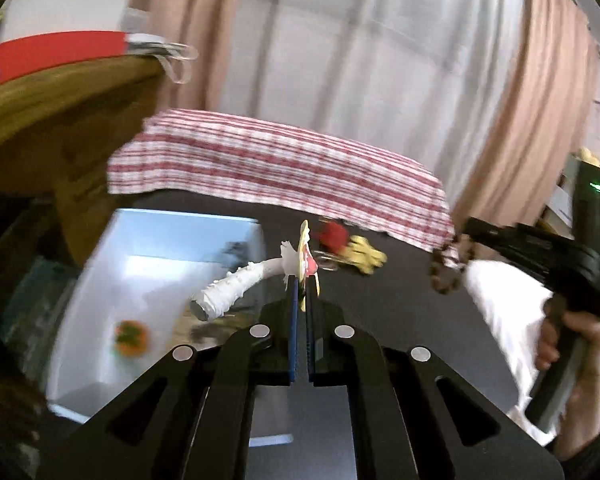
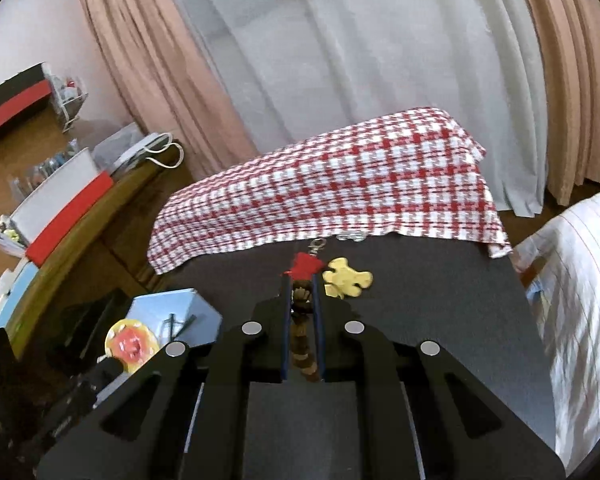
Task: Organize jewelry
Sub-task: 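Carry stick and orange slice with left tool while right tool carries bracelet over the box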
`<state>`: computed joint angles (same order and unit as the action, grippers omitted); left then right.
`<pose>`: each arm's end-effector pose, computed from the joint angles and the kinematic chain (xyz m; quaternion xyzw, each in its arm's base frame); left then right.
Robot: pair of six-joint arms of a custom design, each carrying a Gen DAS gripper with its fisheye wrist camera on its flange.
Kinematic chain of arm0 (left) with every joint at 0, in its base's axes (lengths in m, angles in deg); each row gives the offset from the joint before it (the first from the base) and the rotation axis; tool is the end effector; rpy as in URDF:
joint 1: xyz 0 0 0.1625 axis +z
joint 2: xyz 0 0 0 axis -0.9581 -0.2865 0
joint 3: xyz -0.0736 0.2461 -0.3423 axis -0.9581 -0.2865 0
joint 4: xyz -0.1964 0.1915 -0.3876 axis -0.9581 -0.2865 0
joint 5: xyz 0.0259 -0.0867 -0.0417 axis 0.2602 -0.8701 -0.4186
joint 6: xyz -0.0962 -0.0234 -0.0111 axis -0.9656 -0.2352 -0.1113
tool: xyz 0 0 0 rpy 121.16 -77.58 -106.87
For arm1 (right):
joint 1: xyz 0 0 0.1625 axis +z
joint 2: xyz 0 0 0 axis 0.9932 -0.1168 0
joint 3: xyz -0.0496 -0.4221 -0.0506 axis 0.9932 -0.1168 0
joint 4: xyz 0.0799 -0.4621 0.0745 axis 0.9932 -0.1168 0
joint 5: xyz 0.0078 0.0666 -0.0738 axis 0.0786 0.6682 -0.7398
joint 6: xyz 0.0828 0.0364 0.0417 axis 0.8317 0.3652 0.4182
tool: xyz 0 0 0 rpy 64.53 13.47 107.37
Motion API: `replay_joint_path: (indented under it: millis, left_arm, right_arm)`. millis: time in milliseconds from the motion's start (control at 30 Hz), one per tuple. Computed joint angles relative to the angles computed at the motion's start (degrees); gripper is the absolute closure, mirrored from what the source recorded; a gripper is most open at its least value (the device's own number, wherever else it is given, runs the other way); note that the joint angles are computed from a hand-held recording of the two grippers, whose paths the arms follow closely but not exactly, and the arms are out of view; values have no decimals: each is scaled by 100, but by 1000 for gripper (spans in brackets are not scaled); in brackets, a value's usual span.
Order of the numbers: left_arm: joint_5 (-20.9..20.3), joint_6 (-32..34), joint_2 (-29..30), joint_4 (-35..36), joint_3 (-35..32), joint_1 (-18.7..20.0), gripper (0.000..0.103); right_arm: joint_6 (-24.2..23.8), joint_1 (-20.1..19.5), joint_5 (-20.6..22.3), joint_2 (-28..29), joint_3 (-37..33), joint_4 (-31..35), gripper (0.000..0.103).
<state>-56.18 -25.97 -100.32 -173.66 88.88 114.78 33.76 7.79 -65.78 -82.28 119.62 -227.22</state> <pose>-0.4133 -0.6296 0.1284 0.2008 0.8875 -0.3781 0.1704 0.1210 -0.6426 0.3958 0.0746 -0.8684 0.4591 0.1718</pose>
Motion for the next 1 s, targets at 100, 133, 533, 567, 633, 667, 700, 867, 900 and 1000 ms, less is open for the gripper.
replay_joint_path:
  millis: [100,133,533,567,633,667,700,867,900,1000]
  left_arm:
    - [226,-168,-176,-12,186,56,99]
    - [322,-212,-216,-17,239,78,99]
    - [608,-865,-598,439,650,304,99]
    - [572,-870,-605,463,666,309,99]
    - [510,-887,-608,494,692,309,99]
    - [460,-900,-601,522,692,316,99]
    - [424,-912,-598,550,694,317,99]
    - [260,-967,-601,626,768,324,99]
    - [227,-985,-603,650,781,326,99]
    - [191,-990,-609,661,808,317,99]
  right_arm:
    - [-40,116,17,38,-10,29,92]
    - [-52,147,32,51,-19,53,92]
    - [-119,502,465,280,-165,541,92]
    - [-89,505,623,289,-177,628,92]
    - [18,496,1035,309,-202,853,92]
    - [54,491,1227,330,-225,978,92]
    - [84,492,1382,360,-242,1082,92]
    - [100,583,1649,550,-305,1427,92]
    - [84,613,1628,614,-331,1504,92]
    - [92,639,1601,751,-394,1713,92]
